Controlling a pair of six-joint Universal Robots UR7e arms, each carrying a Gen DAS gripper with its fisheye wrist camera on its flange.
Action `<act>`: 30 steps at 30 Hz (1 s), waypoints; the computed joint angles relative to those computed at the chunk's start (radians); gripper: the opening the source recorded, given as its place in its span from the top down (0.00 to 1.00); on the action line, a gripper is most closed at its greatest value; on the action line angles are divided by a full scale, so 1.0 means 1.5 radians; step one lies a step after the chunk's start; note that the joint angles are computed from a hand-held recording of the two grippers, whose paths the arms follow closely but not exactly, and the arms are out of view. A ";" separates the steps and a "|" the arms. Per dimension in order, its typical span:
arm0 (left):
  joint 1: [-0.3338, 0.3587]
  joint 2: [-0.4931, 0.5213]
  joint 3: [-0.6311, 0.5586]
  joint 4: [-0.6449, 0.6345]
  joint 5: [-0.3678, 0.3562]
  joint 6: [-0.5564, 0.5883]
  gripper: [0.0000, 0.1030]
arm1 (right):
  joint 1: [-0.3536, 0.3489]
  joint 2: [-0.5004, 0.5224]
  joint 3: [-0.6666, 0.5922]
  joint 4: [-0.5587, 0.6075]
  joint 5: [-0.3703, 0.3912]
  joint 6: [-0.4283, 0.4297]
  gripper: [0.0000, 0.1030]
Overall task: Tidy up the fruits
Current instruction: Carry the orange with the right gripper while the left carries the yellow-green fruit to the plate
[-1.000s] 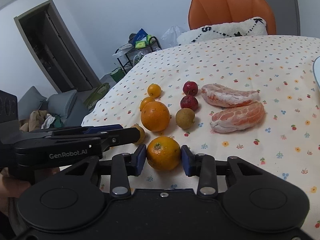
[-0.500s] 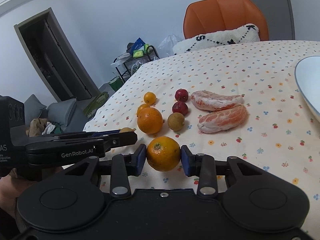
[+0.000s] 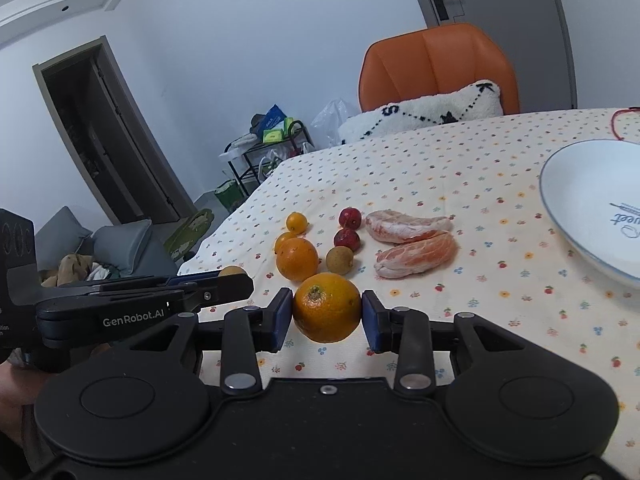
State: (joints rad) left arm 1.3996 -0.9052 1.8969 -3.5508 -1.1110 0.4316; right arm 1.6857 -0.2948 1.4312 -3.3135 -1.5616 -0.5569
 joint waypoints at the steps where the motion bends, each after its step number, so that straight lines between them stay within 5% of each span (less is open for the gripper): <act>1: -0.003 -0.001 0.003 -0.003 0.001 0.000 0.76 | 0.000 -0.003 0.006 -0.007 0.002 -0.001 0.65; 30: -0.087 0.067 -0.045 0.014 -0.007 0.034 0.76 | -0.057 -0.084 0.102 -0.149 0.029 0.026 0.65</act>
